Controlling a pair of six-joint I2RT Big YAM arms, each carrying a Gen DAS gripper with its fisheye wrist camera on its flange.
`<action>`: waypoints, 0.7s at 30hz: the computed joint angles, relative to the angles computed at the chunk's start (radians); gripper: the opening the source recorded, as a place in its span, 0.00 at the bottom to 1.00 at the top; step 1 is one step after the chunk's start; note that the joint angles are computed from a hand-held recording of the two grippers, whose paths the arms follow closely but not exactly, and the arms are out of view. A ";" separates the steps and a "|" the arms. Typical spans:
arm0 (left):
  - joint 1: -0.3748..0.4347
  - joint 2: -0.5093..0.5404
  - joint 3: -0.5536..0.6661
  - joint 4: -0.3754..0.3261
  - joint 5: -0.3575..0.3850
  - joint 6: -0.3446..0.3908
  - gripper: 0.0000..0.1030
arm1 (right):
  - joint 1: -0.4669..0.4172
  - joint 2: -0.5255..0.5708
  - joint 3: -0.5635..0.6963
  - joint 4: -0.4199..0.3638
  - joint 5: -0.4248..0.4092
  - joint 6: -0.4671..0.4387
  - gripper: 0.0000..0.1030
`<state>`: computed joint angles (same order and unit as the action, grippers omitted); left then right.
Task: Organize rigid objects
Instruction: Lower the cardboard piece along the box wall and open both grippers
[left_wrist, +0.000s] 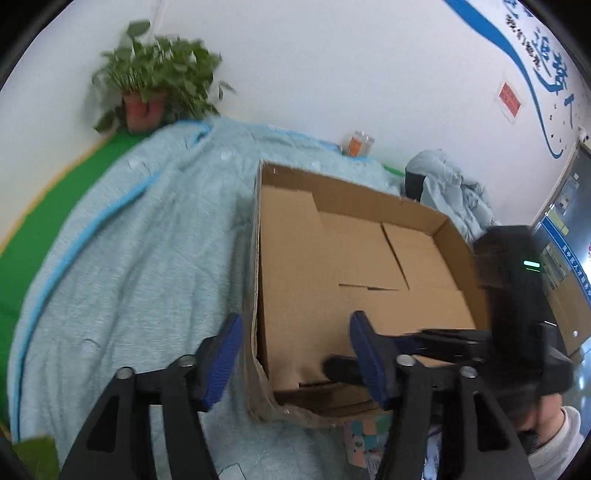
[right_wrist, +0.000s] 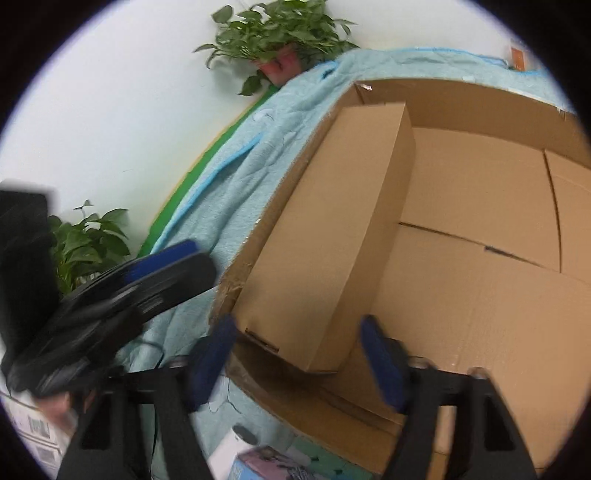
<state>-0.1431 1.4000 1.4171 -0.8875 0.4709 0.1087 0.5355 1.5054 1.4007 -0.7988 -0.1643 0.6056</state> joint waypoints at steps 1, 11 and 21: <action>0.000 -0.051 -0.040 0.037 -0.013 -0.010 0.68 | 0.006 0.017 0.017 -0.015 0.005 0.004 0.49; 0.028 -0.326 -0.225 0.125 -0.016 -0.078 0.91 | 0.017 0.026 0.160 -0.306 0.178 -0.057 0.67; -0.054 -0.414 -0.264 0.026 -0.093 -0.074 0.95 | 0.006 -0.086 0.156 -0.362 0.306 -0.140 0.69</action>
